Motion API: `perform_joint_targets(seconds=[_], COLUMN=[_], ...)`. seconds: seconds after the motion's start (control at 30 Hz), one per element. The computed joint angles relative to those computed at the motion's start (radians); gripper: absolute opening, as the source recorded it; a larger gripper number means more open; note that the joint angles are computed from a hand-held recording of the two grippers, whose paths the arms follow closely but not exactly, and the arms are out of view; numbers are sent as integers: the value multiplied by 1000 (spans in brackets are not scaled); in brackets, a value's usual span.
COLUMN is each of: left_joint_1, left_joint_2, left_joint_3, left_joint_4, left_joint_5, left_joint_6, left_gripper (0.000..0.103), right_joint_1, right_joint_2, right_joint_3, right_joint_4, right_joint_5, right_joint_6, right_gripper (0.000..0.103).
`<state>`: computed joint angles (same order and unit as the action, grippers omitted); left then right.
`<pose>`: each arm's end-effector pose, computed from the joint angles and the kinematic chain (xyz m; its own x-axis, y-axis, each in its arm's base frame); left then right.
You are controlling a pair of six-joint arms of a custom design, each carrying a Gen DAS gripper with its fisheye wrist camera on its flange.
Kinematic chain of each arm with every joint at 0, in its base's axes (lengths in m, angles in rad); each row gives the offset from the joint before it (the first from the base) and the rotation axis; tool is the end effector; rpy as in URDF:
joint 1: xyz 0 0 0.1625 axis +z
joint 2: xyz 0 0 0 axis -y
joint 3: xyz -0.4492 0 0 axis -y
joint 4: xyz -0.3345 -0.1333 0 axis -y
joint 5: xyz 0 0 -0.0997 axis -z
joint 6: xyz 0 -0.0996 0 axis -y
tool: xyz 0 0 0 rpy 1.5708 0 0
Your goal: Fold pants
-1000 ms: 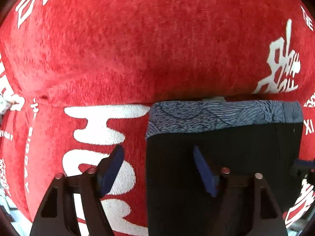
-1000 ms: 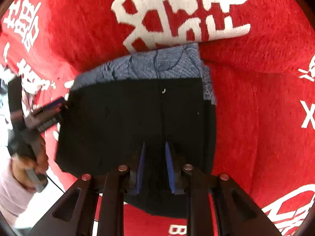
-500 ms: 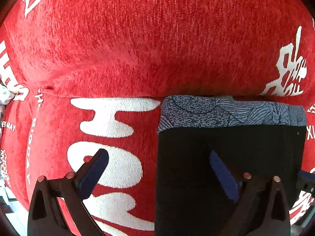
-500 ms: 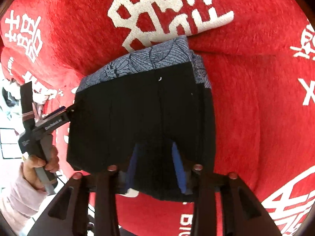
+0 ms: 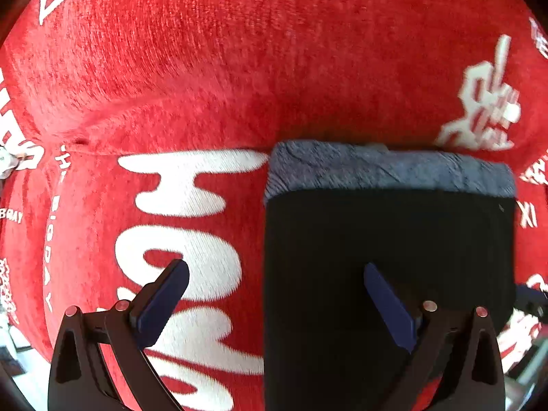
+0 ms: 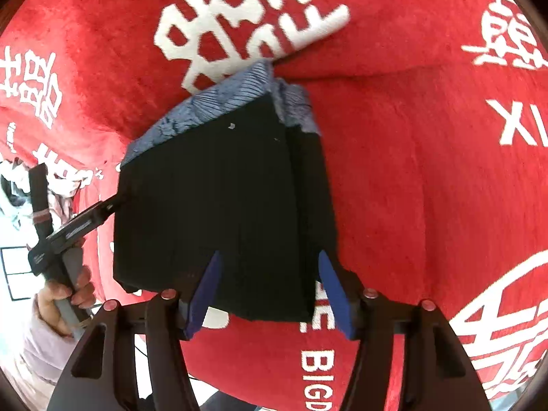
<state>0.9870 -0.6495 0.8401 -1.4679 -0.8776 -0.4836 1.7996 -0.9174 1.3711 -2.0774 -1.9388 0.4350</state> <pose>-0.2543 -0.7422 0.2686 -0.7233 0.1406 -0.6760 0.2161 0.9760 -0.0283 0.2488 -0.6384 0.2850 -0.9235 0.2347 0.3035 0.1794 0.9634 -0.1993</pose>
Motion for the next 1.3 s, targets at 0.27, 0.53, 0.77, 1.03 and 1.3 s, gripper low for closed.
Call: perform_joint_targets(seconds=[0.27, 0.53, 0.77, 1.03, 1.3], left_joint_1=[41, 111, 118, 108, 48], left_joint_2=[-43, 10, 63, 60, -36], left_joint_3=[42, -6, -57, -58, 33], left_joint_4=[-9, -66, -83, -80, -145], left_joint_5=[-184, -411, -452, -422, -392], left_joint_6=[14, 151, 186, 168, 194], left_gripper=[102, 102, 103, 99, 73], right_joint_1=[-39, -115, -228, -243, -207], right_joint_2=[-37, -30, 4, -2, -41], right_joint_3=[55, 72, 63, 78, 109], right_joint_4=[-10, -102, -126, -192, -226], right_joint_5=[43, 201, 437, 463, 532], right_joint_6=[12, -112, -178, -114, -107], right_gripper=[69, 79, 87, 63, 50])
